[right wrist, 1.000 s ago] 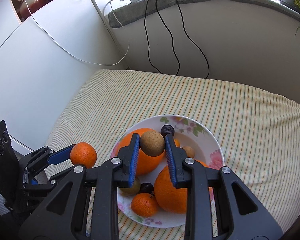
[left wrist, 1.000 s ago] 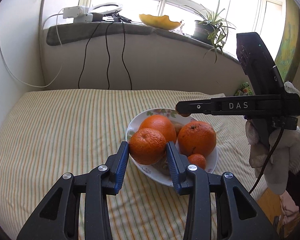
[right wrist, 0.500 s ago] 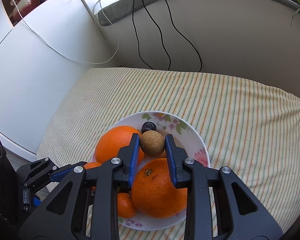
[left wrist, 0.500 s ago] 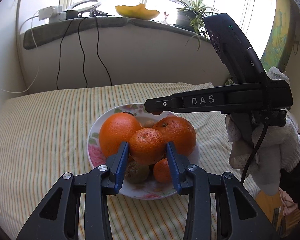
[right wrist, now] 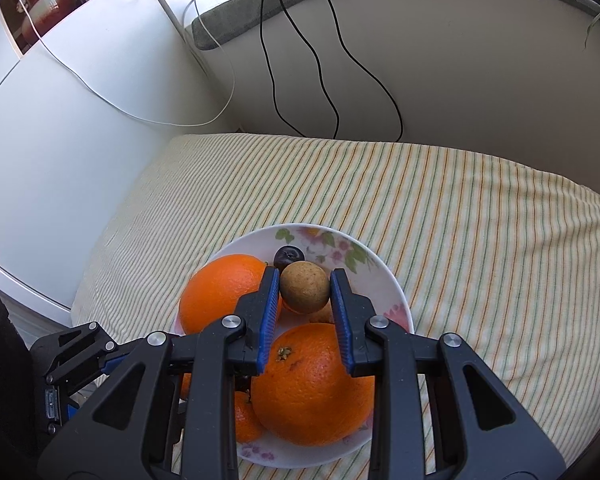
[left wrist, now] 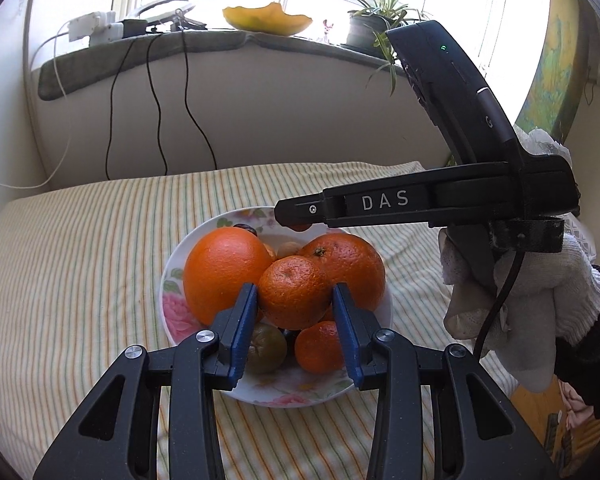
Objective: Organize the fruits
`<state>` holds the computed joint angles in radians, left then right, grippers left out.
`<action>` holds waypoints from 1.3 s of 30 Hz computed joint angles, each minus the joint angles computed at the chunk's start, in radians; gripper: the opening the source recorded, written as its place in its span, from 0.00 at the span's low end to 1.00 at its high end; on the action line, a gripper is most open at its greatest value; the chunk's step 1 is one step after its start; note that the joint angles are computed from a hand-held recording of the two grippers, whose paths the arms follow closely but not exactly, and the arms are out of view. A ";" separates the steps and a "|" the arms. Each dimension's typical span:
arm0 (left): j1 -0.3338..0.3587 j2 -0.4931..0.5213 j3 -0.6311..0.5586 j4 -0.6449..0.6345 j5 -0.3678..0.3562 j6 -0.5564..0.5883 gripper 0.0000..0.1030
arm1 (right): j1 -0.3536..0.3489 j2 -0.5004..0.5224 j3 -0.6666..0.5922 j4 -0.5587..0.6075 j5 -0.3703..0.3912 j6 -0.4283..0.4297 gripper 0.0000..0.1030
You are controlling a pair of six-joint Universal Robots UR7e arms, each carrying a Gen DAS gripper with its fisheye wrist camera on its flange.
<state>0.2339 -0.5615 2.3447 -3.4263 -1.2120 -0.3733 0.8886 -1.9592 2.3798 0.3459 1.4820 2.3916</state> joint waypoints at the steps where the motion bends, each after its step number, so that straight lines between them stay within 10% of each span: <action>1: 0.000 0.001 0.000 0.000 0.000 -0.001 0.36 | 0.005 0.004 -0.002 -0.004 0.005 0.004 0.27; 13: -0.005 0.004 -0.001 0.000 0.012 -0.013 0.37 | 0.005 -0.028 0.010 -0.009 -0.005 -0.003 0.58; 23: -0.022 -0.012 0.012 -0.018 0.042 -0.026 0.61 | -0.004 -0.056 0.015 -0.008 -0.012 0.003 0.79; 39: -0.034 -0.042 0.035 -0.022 0.057 -0.048 0.68 | -0.058 -0.204 0.057 0.026 -0.070 -0.029 0.87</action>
